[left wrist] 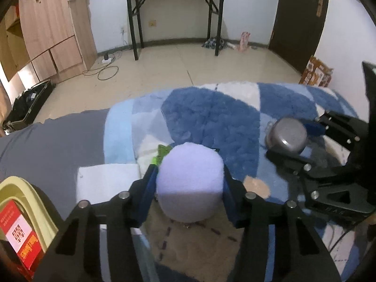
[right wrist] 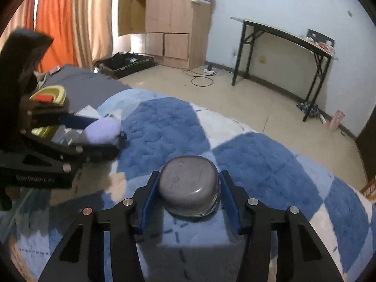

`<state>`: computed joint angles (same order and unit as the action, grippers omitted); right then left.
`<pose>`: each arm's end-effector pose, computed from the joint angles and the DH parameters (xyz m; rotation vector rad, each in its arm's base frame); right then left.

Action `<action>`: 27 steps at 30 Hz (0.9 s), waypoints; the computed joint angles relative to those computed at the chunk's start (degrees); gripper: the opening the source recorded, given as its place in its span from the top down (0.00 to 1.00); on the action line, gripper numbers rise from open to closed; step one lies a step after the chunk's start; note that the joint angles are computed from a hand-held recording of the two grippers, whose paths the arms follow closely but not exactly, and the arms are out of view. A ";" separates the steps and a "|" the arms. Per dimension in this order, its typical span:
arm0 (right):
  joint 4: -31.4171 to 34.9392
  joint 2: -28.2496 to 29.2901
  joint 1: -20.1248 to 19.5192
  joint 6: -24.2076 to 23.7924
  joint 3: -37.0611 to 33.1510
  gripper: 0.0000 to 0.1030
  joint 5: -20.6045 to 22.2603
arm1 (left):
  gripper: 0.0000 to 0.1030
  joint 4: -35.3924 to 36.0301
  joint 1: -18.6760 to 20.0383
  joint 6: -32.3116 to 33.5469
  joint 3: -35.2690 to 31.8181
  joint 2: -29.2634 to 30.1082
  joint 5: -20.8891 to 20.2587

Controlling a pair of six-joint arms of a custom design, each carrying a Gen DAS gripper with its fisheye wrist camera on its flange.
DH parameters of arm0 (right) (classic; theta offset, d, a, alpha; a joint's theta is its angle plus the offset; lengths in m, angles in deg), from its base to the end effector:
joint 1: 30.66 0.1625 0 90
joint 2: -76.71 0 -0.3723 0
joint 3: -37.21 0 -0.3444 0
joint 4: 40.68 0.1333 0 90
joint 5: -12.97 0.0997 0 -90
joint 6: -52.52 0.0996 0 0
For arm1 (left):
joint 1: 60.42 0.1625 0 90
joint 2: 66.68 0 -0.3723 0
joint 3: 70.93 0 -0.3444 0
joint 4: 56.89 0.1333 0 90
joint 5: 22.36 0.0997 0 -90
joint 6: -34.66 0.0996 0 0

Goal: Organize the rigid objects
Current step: 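Grasp the lavender plush ball with the left tool while the right tool grasps the grey metal tin, then carry the plush ball and grey tin over the yellow tray and open both tools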

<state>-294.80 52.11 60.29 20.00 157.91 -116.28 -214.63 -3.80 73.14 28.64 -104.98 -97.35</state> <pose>0.0771 -0.4095 0.0386 0.1130 -2.0179 1.0853 -0.1795 -0.5615 0.0069 1.6677 2.3377 -0.1453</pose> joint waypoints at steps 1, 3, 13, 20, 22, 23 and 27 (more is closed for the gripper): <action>-0.29 -0.41 0.30 -0.11 0.92 0.52 0.35 | 0.51 0.18 0.18 0.14 -0.02 -0.46 -0.62; -0.81 -0.72 0.53 -0.30 1.55 0.52 1.26 | 0.51 0.97 0.45 0.49 0.58 -2.40 -1.87; 10.81 -7.82 12.56 4.21 2.15 0.52 -2.73 | 0.51 9.39 4.56 -0.20 -2.49 -16.69 -6.37; 33.56 -7.93 19.48 8.79 -10.85 0.52 -2.03 | 0.51 15.31 10.63 4.67 -10.63 -21.57 0.14; 37.93 -6.83 20.01 10.35 -14.33 0.52 0.29 | 0.51 15.71 12.94 6.35 -10.74 -23.33 1.29; 39.81 -6.41 20.12 10.92 -15.56 0.52 1.26 | 0.51 15.85 14.12 6.75 -10.55 -24.07 1.66; 50.00 -4.27 19.81 13.34 -20.38 0.52 1.84 | 0.51 16.47 18.67 7.19 -10.88 -24.77 2.31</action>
<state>-244.81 47.84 80.10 33.34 137.53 -114.44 -198.16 14.87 80.33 17.76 -129.75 -95.04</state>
